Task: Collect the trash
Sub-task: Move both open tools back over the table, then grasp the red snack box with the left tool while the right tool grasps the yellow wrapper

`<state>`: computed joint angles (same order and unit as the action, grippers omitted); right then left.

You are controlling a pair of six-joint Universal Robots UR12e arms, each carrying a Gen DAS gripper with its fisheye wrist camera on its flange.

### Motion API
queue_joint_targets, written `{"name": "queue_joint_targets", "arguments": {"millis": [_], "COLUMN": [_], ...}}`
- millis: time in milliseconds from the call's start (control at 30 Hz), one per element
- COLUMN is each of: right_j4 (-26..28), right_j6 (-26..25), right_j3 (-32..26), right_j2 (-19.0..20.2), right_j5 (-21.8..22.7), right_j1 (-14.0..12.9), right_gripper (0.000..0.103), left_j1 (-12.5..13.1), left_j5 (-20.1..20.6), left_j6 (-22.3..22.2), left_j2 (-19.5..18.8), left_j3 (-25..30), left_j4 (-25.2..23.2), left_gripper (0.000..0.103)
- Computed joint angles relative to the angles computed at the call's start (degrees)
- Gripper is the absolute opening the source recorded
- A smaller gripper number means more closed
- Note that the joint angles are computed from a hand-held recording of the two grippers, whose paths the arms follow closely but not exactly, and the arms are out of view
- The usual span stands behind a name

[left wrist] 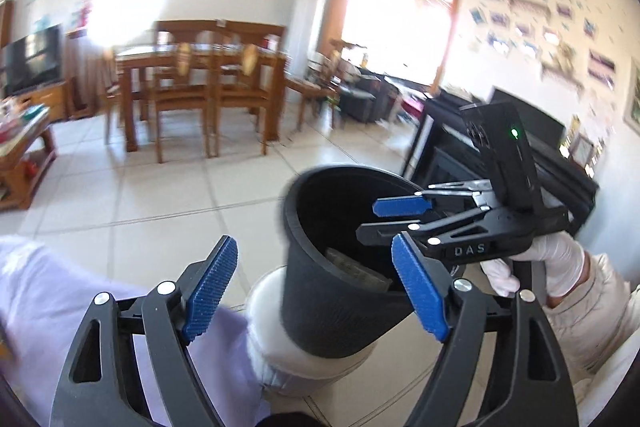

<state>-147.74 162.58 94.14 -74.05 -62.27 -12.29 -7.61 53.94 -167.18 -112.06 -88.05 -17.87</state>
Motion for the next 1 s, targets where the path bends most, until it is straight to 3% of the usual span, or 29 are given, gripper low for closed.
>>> {"name": "queue_joint_targets", "arguments": {"millis": [300, 533, 733, 900, 1000], "right_j4": [5.0, 7.1, 7.9, 9.4, 10.2], "right_j6": [-5.0, -3.7, 0.9, 4.5, 6.4], "right_j3": [-6.6, -11.4, -15.1, -18.9, -21.1], "right_j2": [3.2, 6.8, 10.3, 13.4, 15.1], "right_j5": [2.9, 4.1, 5.3, 5.9, 5.7], "right_j1": [9.7, 15.4, 17.9, 19.1, 19.6], "right_gripper": [0.057, 0.059, 0.065, 0.066, 0.066], "left_j1": [8.6, 15.5, 18.5, 20.3, 19.9], "left_j5": [7.6, 12.1, 13.9, 14.5, 17.1], "left_j6": [-7.3, -10.2, -5.2, 3.9, 8.1], "left_j2": [7.5, 10.0, 9.0, 8.0, 6.9], "left_j3": [-9.9, -12.6, -10.5, -9.6, -8.5], "left_j4": [8.4, 7.4, 0.9, -4.6, -6.5], "left_gripper": [0.08, 0.08, 0.08, 0.08, 0.08]}}
